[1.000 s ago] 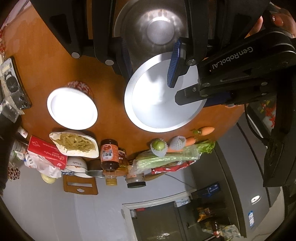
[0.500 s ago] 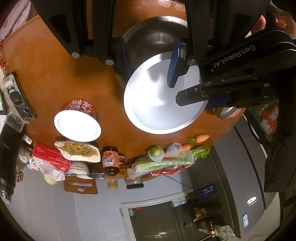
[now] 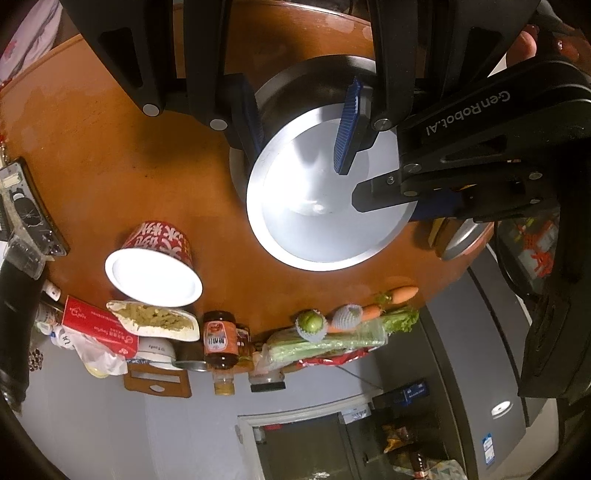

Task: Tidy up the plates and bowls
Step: 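Lower the white plate into the steel bowl with the left tool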

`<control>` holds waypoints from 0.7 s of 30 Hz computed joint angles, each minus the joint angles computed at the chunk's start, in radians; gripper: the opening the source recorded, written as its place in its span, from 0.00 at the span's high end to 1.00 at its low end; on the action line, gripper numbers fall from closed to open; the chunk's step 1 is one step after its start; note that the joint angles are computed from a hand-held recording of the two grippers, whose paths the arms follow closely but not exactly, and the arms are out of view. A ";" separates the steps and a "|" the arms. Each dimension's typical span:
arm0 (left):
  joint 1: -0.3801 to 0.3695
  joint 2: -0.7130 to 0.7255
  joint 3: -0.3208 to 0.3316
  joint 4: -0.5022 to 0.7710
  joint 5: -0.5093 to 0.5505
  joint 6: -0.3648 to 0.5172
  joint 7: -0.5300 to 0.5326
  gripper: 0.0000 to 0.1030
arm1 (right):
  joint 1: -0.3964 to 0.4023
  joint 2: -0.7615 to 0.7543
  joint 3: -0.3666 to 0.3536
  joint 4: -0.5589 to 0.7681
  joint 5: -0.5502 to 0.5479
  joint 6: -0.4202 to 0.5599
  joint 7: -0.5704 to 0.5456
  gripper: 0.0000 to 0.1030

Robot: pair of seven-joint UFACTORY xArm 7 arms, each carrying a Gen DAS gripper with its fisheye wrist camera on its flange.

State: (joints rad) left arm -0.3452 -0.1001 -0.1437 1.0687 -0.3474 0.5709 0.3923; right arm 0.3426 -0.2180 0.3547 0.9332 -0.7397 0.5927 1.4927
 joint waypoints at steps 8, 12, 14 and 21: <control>0.001 0.011 0.002 -0.003 -0.014 -0.003 0.006 0.69 | 0.005 0.012 -0.004 0.004 0.000 0.009 -0.003 0.61; 0.004 0.018 0.003 -0.002 -0.026 0.003 0.009 0.69 | 0.011 0.023 -0.008 0.008 0.000 0.011 -0.005 0.61; 0.006 0.022 0.001 -0.002 -0.022 0.001 0.004 0.69 | 0.013 0.027 -0.009 0.009 -0.003 0.011 -0.002 0.61; 0.009 0.034 -0.002 0.003 -0.010 -0.001 -0.008 0.69 | 0.024 0.045 -0.015 0.020 -0.018 0.023 0.007 0.61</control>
